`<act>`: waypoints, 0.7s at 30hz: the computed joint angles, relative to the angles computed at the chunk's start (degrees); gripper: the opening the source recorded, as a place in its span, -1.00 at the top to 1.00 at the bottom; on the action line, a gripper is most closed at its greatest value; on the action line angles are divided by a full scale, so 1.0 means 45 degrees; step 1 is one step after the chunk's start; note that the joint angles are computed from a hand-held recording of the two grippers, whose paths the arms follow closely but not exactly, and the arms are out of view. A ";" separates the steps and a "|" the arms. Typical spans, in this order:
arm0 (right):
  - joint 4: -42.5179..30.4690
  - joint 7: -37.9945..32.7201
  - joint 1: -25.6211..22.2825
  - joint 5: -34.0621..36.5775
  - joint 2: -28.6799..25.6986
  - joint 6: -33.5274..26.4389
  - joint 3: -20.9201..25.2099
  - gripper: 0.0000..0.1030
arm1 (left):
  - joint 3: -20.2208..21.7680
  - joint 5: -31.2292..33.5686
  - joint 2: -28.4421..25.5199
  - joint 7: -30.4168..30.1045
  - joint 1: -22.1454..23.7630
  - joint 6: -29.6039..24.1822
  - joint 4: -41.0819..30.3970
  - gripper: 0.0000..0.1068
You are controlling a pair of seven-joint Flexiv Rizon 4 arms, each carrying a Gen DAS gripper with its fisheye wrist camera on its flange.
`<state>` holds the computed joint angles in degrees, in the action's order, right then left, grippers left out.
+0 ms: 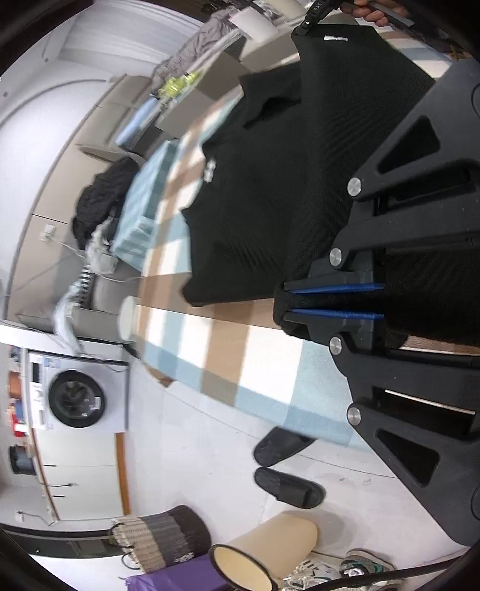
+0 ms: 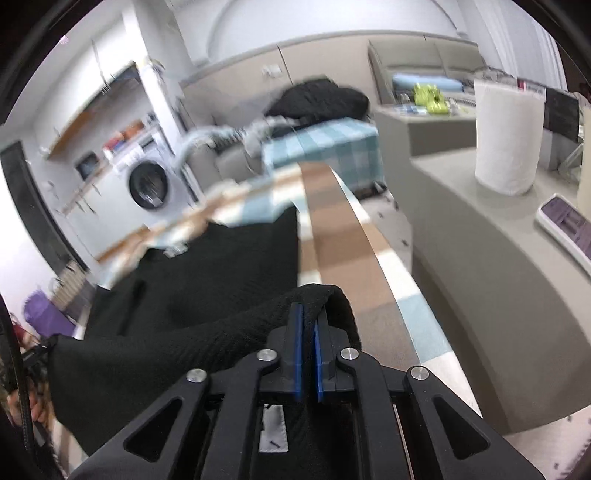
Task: Fold small clothes
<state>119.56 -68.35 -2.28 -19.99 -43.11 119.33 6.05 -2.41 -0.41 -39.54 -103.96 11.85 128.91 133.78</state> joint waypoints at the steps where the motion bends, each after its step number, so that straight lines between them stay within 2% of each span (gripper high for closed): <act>1: -0.0151 0.0010 0.0175 0.0052 -0.0041 -0.0452 -0.0153 0.77 | -0.0159 0.0035 -0.0093 0.0004 0.0154 -0.0486 -0.0174 0.90; 2: -0.0253 0.0104 -0.0005 -0.0167 -0.0083 -0.0884 -0.0029 0.64 | -0.0380 0.0073 -0.0041 0.0007 0.0384 -0.1234 -0.0260 0.83; 3: -0.0305 0.0241 -0.0463 -0.0499 -0.0099 -0.1346 0.0354 0.54 | -0.0592 0.0256 -0.0086 -0.0031 0.0633 -0.1457 -0.0246 0.79; 4: -0.0298 0.0347 -0.1042 -0.0846 -0.0144 -0.1655 0.0821 0.34 | -0.0641 0.0356 -0.0149 -0.0054 0.0704 -0.1463 -0.0208 0.66; 5: -0.0212 0.0374 -0.1470 -0.1019 -0.0176 -0.1654 0.1147 0.18 | -0.0403 0.0178 -0.0151 -0.0024 0.0419 -0.1311 -0.0071 0.42; 6: -0.0045 0.0293 -0.1684 -0.1097 -0.0184 -0.1485 0.1245 0.14 | -0.0156 -0.0034 -0.0204 0.0017 0.0108 -0.1165 0.0011 0.27; 7: 0.0124 0.0201 -0.1751 -0.1161 -0.0132 -0.1419 0.1229 0.12 | 0.0092 -0.0280 -0.0221 0.0062 -0.0216 -0.0993 0.0130 0.03; 9: 0.0392 0.0026 -0.2543 -0.1959 -0.0111 -0.1698 0.1792 0.10 | 0.0033 -0.0078 -0.0347 0.0022 -0.0124 -0.0523 0.0303 -0.02; 10: 0.0447 -0.0024 -0.2772 -0.2171 -0.0162 -0.1699 0.1970 0.02 | -0.0135 0.0155 -0.0387 -0.0015 0.0076 -0.0468 0.0332 -0.03; 11: 0.0541 -0.0090 -0.2855 -0.2281 -0.0166 -0.1664 0.2015 -0.06 | -0.0185 0.0214 -0.0367 -0.0014 0.0126 -0.0519 0.0364 -0.03; 13: 0.0711 -0.0106 -0.2960 -0.2370 -0.0177 -0.1530 0.2097 -0.09 | -0.0191 0.0187 -0.0309 -0.0090 0.0094 -0.0434 0.0481 -0.04; 15: 0.0737 0.0108 -0.3678 -0.2930 -0.0315 -0.1630 0.2683 -0.11 | -0.0488 0.0673 -0.0309 -0.0335 0.0538 -0.0182 0.0669 -0.05; 17: 0.0810 0.0182 -0.3967 -0.3232 -0.0376 -0.1516 0.2833 -0.13 | -0.0833 0.1372 -0.0371 -0.0601 0.1127 0.0101 0.0825 -0.05; 19: 0.0828 0.0274 -0.3905 -0.3310 -0.0358 -0.1487 0.2685 -0.14 | -0.0922 0.1740 -0.0447 -0.0800 0.1336 0.0425 0.0901 -0.10; 21: 0.0806 0.0348 -0.3264 -0.2929 -0.0208 -0.1679 0.2136 -0.14 | -0.0782 0.1715 -0.0527 -0.0785 0.1097 0.0560 0.0831 -0.10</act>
